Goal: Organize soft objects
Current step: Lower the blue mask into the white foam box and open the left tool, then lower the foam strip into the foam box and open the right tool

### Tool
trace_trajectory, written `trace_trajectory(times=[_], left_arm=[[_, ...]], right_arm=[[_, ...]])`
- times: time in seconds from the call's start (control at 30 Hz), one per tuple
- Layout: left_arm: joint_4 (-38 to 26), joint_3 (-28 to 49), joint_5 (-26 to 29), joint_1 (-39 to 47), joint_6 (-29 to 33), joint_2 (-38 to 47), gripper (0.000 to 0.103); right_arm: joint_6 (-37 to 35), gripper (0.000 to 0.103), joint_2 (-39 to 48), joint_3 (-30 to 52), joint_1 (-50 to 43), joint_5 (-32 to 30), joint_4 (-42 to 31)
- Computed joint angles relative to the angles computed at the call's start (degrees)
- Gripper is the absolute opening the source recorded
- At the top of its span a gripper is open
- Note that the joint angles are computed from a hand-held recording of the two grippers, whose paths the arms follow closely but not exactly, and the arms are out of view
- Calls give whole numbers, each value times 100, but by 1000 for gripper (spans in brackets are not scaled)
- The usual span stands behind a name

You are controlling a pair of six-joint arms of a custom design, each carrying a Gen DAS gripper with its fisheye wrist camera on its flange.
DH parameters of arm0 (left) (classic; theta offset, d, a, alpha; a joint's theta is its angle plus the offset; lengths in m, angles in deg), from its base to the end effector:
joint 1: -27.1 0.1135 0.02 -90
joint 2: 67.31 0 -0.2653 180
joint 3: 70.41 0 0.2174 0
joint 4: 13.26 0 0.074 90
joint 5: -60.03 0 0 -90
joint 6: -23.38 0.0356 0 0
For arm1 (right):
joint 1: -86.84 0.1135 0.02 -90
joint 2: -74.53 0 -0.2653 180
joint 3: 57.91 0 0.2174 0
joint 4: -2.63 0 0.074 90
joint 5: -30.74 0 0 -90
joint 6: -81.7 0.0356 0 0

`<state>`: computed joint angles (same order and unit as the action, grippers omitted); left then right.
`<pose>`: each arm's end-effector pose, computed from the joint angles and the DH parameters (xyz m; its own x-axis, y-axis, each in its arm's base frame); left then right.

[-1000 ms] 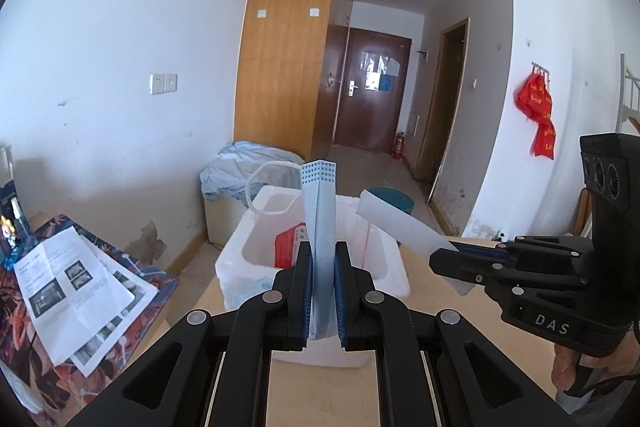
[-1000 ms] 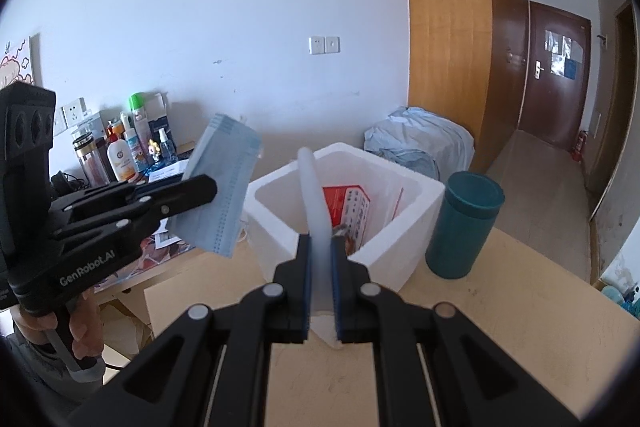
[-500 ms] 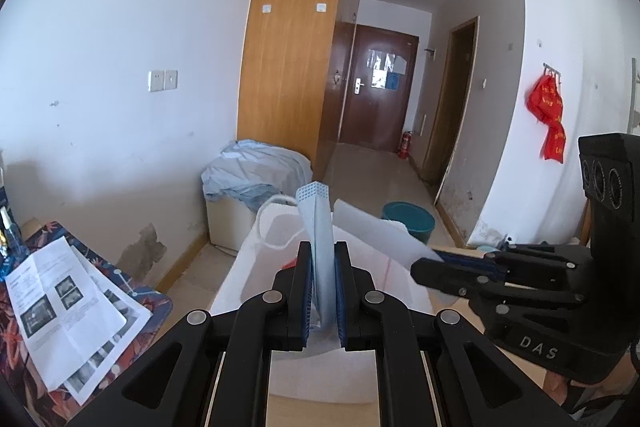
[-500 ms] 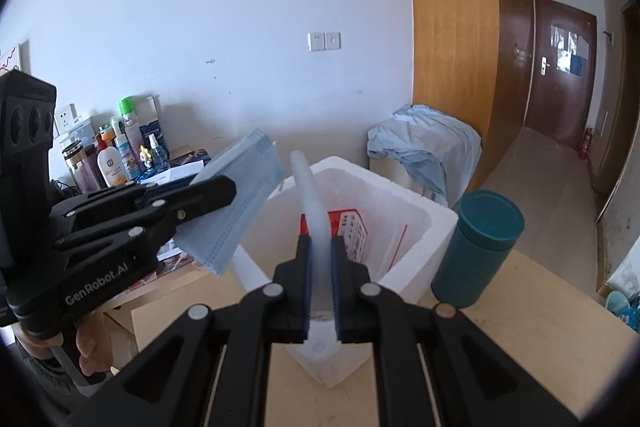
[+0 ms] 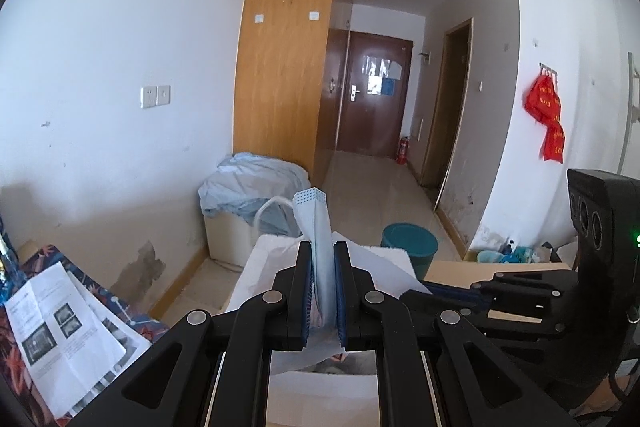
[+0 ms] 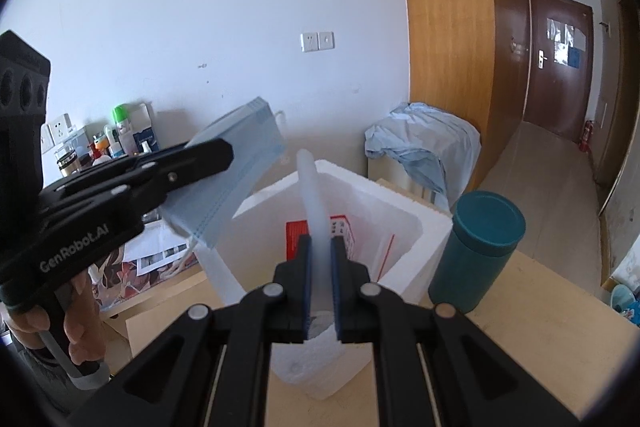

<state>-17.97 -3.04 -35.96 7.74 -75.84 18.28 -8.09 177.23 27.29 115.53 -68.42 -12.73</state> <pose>0.2907 -0.0982 0.2674 -0.4011 -0.0280 -0.9156 0.1770 0.9783 -0.1074 0.3283 0.1861 0.2477 -0.4781 -0.2575 -0.8397 -0.5895 0.8028 0.0895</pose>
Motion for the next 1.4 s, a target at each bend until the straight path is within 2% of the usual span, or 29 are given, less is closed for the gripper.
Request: trace_trajectory(times=[0.4, 0.6, 0.67, 0.73, 0.83, 0.97, 1.03, 1.17, 1.4], left_arm=[[-31, 290, 332, 72, -145, 538, 10], [-11, 235, 231, 56, -139, 636, 12], [-39, 234, 198, 43, -131, 638, 17], [-92, 240, 136, 30, -129, 649, 35], [26, 117, 111, 53, -239, 608, 54], [12, 63, 99, 104, -253, 570, 57], [16, 55, 49, 88, -230, 574, 63], [98, -68, -56, 62, -220, 458, 66], [214, -329, -337, -3, -198, 252, 86]], right_arm=[[12, 11, -95, -158, -70, -44, 126], [9, 11, -20, -81, -82, -73, 93], [17, 11, -2, -69, -86, -84, 97], [13, 11, -5, -66, -91, -88, 90], [8, 11, 9, -33, -77, -78, 58], [-6, 11, 35, 0, -63, -64, 30], [-4, 11, 40, 6, -63, -65, 29], [-4, 11, 51, 19, -54, -42, 10], [-18, 11, 180, 176, 48, 6, -97]])
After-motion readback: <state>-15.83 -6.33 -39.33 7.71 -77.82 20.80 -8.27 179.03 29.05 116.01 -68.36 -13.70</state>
